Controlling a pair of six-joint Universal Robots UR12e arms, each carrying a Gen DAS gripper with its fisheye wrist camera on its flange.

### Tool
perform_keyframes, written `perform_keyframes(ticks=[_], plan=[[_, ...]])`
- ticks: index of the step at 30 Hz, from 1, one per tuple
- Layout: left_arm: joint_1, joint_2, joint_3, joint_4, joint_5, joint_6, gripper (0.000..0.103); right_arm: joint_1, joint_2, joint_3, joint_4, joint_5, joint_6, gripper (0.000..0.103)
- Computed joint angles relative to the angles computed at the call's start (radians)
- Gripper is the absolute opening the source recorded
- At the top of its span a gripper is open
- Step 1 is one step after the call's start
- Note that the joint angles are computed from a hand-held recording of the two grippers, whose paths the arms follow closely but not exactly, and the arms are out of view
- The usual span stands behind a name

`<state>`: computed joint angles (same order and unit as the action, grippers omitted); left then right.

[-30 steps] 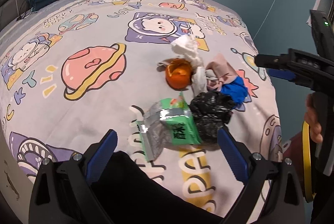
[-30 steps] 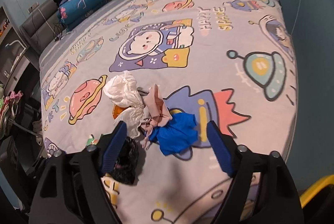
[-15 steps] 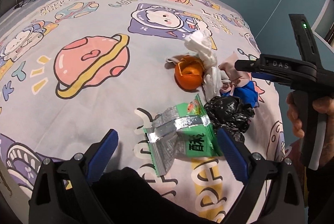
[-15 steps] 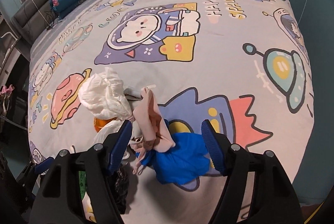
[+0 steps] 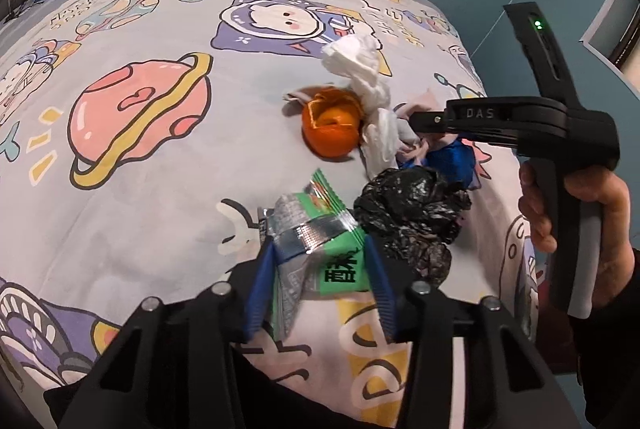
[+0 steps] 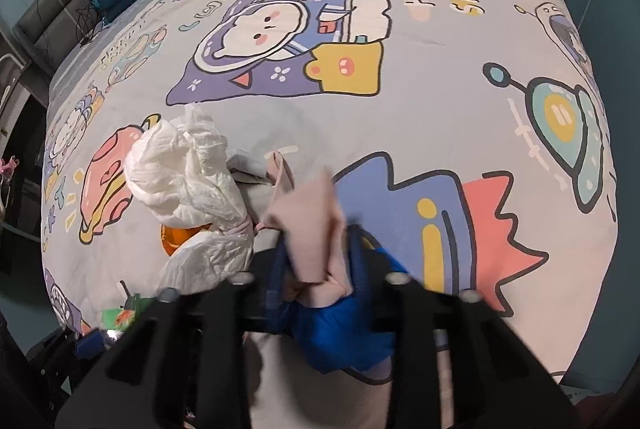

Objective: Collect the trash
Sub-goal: 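Grasp the green snack wrapper with the left gripper while the right grasps the pink cloth, then lift the green wrapper and pink cloth and carry them over the bin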

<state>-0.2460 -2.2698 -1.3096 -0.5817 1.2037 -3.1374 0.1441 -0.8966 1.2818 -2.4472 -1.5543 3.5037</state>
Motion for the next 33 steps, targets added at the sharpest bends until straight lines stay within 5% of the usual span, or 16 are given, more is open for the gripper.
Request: perform_keyframes(ticks=[7, 33], plan=[[0.006, 0.018, -0.022, 0.017, 0.0, -0.004, 0.033, 0.002, -0.012, 0.016, -0.029, 0.014, 0.005, 0.007], [0.03, 0.095, -0.108, 0.133, 0.024, -0.049, 0.033, 0.025, -0.141, 0.118, -0.2, 0.074, -0.027, 0.005]])
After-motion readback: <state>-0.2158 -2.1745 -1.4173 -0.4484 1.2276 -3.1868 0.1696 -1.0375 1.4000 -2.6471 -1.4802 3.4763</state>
